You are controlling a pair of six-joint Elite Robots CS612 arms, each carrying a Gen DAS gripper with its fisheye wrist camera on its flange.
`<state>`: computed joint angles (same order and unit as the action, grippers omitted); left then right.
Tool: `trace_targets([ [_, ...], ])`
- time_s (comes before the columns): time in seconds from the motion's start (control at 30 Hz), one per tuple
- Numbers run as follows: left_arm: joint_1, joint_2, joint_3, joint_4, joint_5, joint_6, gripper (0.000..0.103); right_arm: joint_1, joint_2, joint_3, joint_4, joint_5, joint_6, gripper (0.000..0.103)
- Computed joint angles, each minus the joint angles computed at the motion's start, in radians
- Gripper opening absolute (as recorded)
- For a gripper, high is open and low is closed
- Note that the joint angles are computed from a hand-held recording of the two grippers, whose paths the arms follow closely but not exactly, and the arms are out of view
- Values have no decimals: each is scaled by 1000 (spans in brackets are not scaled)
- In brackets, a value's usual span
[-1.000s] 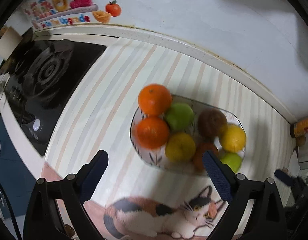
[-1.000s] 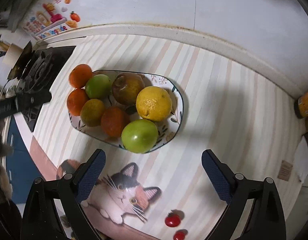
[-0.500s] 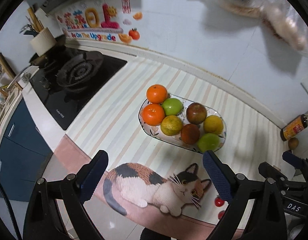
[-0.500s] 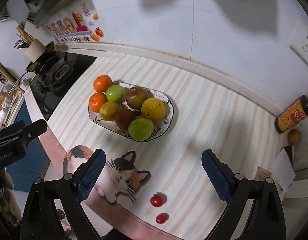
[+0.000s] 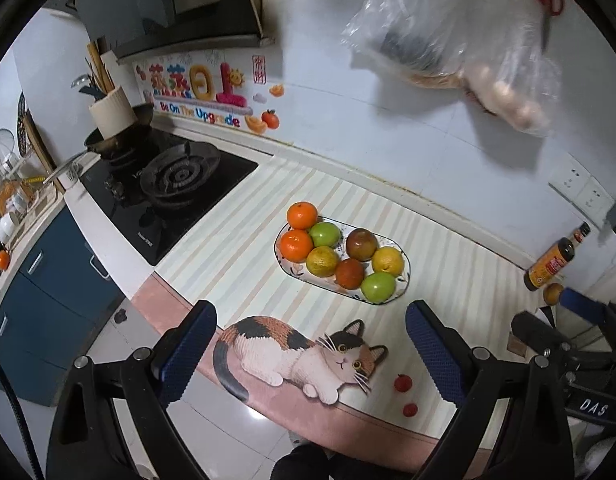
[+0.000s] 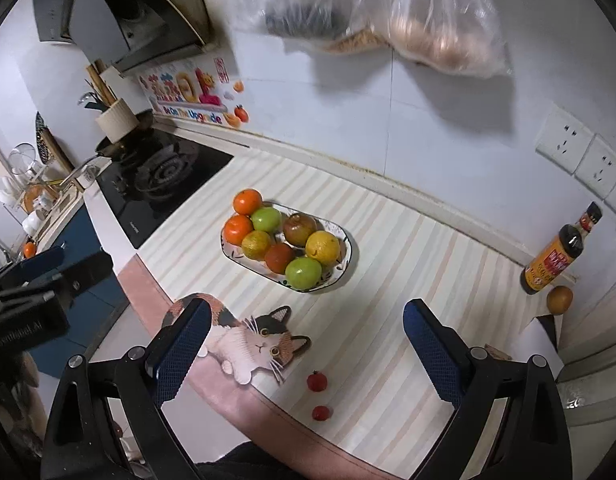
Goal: Organize fruits
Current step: 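Lift both open tools away from the plate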
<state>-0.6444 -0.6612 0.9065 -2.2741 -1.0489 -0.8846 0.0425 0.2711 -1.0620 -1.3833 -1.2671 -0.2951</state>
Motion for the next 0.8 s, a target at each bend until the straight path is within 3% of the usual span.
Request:
trace_targets([
  [0.33, -37, -67, 95, -55, 66, -16, 97, -8, 18, -106, 32, 37, -12, 99],
  [0.8, -43, -97, 141, -88, 88, -6, 97, 1, 28, -133, 19, 24, 12, 99],
])
